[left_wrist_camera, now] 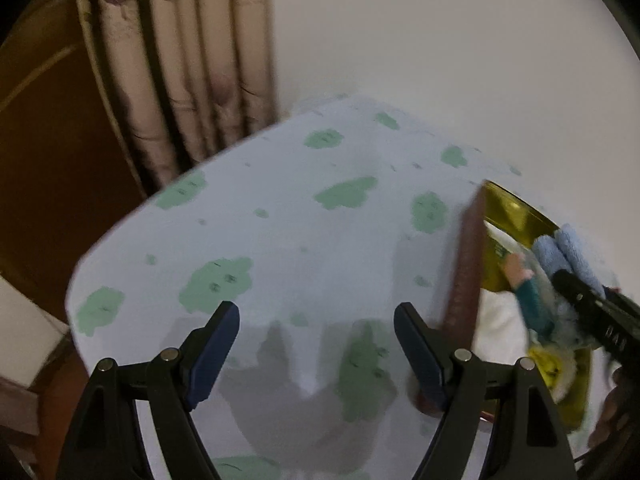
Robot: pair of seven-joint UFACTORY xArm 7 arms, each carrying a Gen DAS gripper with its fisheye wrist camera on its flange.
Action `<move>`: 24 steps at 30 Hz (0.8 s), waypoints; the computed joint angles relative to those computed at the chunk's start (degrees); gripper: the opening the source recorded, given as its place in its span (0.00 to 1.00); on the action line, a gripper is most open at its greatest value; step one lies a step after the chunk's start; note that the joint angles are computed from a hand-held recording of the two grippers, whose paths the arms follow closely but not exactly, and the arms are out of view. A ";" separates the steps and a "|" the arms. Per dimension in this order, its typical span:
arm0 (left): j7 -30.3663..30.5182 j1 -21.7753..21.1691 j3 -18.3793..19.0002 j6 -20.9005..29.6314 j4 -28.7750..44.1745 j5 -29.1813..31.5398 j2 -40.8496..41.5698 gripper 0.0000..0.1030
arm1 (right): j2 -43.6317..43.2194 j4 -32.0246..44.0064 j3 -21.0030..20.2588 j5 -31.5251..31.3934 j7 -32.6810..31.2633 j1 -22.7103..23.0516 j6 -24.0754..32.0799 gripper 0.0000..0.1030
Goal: Organize soft objects
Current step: 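Carry the blue towel with the right tool into the tin and release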
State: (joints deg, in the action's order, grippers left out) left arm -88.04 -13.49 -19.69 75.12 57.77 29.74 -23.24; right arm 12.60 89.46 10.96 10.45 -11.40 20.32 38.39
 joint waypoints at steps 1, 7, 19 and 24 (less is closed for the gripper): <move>-0.32 0.08 -0.11 0.19 -0.17 0.26 -0.24 0.80 | 1.12 1.20 -0.21 -0.72 0.74 0.27 0.26 0.39; 1.37 0.03 2.51 -5.16 -4.05 -3.94 -2.45 0.80 | 2.82 2.50 -0.78 -2.93 2.39 0.42 0.72 0.60; 0.52 3.02 -1.19 -9.34 -4.32 -0.12 -3.45 0.80 | -13.21 -12.70 -1.10 8.97 -7.67 -2.99 -5.56 0.80; 0.77 2.27 -0.81 -9.87 -3.82 -0.03 -2.99 0.80 | -18.45 -15.93 -3.89 13.41 -11.81 -3.64 -3.19 0.80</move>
State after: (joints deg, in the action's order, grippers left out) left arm -87.27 -11.22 -20.50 65.26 53.95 29.70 -26.23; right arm -5.85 73.53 7.07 23.87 -23.20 16.68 35.20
